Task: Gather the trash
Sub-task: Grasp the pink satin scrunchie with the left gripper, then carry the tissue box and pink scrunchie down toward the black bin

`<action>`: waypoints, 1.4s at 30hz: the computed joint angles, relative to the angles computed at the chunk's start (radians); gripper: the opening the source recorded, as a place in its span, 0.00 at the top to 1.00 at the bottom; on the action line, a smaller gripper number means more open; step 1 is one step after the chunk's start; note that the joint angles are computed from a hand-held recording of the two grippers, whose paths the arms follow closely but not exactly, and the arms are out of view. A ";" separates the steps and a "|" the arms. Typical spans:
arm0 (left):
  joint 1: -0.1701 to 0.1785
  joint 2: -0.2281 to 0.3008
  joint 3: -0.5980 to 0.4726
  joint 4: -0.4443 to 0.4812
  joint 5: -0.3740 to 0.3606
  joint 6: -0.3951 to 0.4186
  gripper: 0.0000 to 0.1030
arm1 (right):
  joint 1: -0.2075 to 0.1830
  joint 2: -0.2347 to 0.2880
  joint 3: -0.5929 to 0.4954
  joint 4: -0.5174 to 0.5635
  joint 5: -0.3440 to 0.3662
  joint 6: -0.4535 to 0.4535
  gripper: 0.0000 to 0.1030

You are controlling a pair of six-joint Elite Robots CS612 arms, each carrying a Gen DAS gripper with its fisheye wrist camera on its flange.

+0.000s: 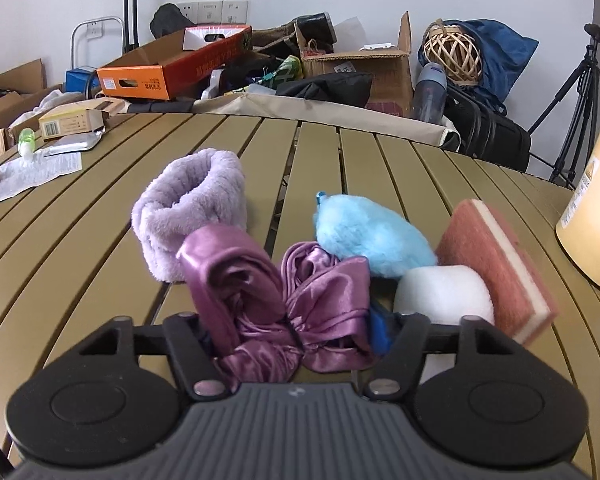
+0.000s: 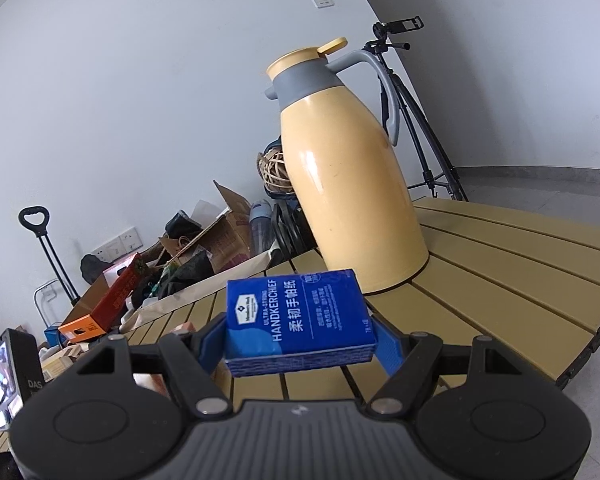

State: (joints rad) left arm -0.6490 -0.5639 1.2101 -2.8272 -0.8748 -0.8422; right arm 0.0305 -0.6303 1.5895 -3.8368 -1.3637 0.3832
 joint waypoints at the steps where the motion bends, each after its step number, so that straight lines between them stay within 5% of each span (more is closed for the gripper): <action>1: -0.002 -0.003 0.007 -0.010 0.002 -0.002 0.43 | -0.001 0.000 0.000 -0.001 0.005 -0.001 0.29; 6: -0.006 -0.032 0.054 -0.048 0.000 -0.018 0.54 | -0.007 -0.002 0.003 -0.005 0.031 -0.008 0.29; 13: -0.028 -0.083 0.133 -0.106 0.033 0.008 0.56 | -0.012 -0.004 0.004 0.011 0.069 -0.025 0.29; 25: -0.085 -0.185 0.308 -0.258 0.043 0.078 0.56 | 0.010 -0.032 0.067 -0.004 0.144 -0.150 0.29; 42: -0.172 -0.276 0.522 -0.416 0.039 0.044 0.56 | 0.031 -0.089 0.282 -0.053 0.217 -0.420 0.29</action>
State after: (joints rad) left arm -0.8214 -0.8396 1.7318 -3.2428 -0.8357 -0.7978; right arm 0.0618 -0.7196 1.8720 -3.8894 -1.1464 -0.0365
